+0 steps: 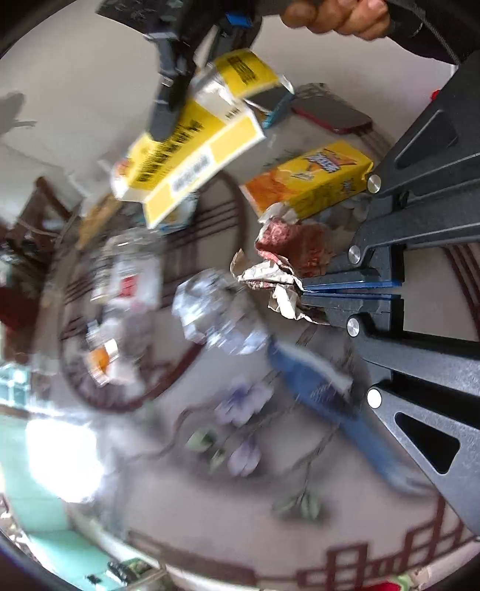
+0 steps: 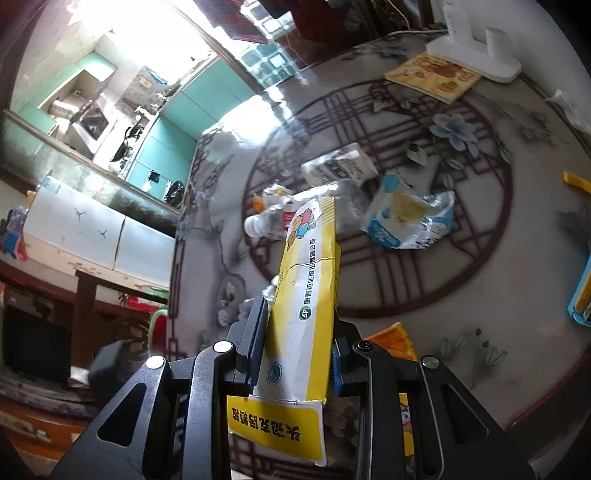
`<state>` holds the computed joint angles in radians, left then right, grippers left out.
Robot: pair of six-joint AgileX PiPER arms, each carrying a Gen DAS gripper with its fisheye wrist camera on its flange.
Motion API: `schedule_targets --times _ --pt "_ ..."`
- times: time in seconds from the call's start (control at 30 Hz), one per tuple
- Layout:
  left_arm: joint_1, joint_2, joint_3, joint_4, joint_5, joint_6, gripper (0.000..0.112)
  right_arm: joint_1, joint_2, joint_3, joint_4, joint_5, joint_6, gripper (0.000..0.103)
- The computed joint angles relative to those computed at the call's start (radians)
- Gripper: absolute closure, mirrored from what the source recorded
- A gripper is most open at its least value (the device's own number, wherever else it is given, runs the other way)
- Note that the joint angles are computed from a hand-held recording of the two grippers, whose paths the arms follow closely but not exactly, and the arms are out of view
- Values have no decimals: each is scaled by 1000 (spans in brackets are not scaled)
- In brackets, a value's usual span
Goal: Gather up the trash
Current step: 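Grasp the long yellow carton with the right tool while the left tool grasps crumpled brown paper, then carry both items over the red bucket and open both tools to drop them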
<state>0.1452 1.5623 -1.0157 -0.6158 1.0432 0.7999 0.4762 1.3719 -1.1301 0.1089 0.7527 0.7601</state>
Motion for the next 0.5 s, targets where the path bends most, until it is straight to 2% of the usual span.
schedule_targets --times 0.23,0.5 --pt "161 -57 -105 -29 46 25 112 110 83 -142 -136 47 88 76" --pt "332 -28 -219 -50 106 71 112 253 213 -349 -320 136 177 76"
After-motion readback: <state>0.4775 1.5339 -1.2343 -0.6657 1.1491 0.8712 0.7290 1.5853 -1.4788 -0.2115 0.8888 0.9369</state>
